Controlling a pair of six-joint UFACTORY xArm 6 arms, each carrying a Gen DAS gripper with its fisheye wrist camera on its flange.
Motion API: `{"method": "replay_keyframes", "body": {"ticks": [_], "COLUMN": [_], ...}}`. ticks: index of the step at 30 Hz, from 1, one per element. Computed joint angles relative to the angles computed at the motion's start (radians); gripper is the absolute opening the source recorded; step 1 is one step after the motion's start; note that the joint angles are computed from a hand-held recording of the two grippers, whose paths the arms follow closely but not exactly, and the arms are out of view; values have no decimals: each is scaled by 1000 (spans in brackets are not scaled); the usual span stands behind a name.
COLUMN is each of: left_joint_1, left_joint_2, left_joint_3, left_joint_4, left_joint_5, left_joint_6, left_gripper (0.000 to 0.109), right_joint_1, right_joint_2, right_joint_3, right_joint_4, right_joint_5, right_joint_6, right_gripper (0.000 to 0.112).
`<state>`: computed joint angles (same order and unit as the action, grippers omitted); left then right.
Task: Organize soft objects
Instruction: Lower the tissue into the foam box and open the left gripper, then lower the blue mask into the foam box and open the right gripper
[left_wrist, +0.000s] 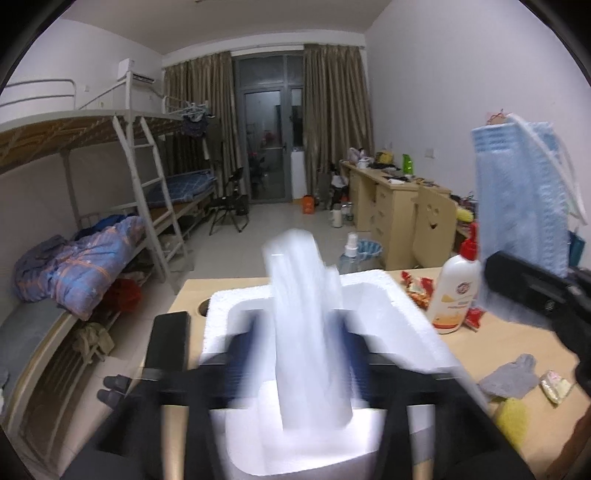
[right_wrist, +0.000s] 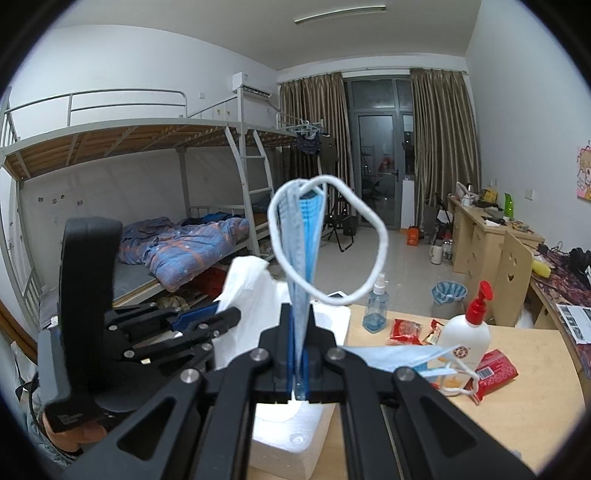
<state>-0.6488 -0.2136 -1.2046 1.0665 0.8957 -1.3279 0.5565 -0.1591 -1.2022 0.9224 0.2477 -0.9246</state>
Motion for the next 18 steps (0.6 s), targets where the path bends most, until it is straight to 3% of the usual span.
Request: {"method": "replay_keyframes", "body": {"ticks": [1,4,18], "left_joint_1": [-3,-27,-33], "left_joint_2": [-2,-6,-75], "left_joint_3": [5,10,56], "left_joint_4": [19,86,100], "left_joint_5": [5,57,73], "left_joint_6": [-17,-65,-100], "left_gripper": [95,97,97], "right_joint_1": [2,1,0], "right_joint_2": [0,-1,20], "right_joint_3": [1,5,-15], "right_joint_4": [1,5,-20], "right_joint_5": [-4,-5,8], "right_joint_6": [0,-2,18], "right_gripper": [6,6,6]}}
